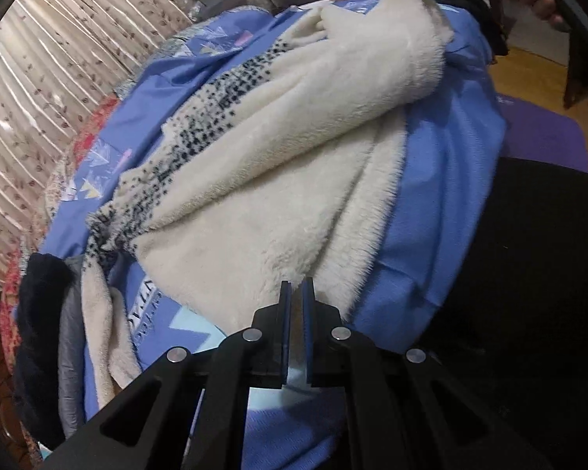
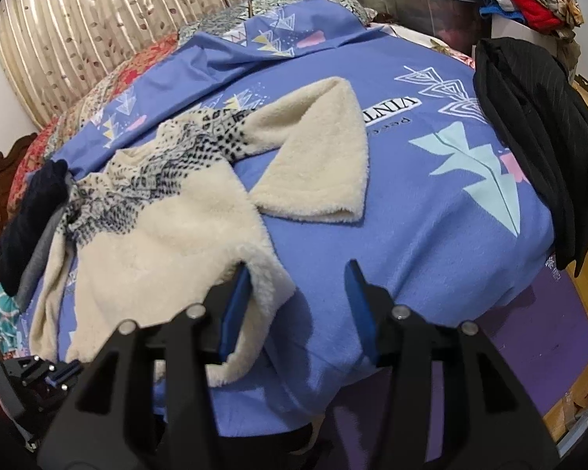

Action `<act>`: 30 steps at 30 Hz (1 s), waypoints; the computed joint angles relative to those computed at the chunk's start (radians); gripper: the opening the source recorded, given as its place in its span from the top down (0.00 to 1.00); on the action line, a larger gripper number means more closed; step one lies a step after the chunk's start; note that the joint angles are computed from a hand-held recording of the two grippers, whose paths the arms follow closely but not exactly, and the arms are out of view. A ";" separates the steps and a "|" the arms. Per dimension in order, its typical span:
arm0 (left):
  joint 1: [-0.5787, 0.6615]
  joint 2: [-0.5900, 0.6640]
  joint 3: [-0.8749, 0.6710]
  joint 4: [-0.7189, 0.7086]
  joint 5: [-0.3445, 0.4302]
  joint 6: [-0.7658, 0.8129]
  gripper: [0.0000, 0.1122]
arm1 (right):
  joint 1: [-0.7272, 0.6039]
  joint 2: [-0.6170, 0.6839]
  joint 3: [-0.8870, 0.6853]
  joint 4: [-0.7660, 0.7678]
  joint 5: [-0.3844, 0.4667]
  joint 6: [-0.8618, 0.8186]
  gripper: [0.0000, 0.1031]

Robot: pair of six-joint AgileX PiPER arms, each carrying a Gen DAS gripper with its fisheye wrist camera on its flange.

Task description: Fold large clothes

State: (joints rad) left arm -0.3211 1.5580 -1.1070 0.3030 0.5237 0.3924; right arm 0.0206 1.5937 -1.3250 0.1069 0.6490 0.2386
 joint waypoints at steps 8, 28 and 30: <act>-0.051 0.058 -0.043 0.265 -0.026 -0.297 0.74 | -0.002 0.026 -0.001 0.096 0.042 -0.086 0.52; -0.177 0.015 0.099 0.942 -0.001 -0.841 0.74 | -0.016 0.019 0.044 0.142 0.021 -0.123 0.48; -0.160 0.009 0.085 0.821 -0.023 -0.714 0.74 | -0.016 0.017 0.045 0.149 0.022 -0.136 0.48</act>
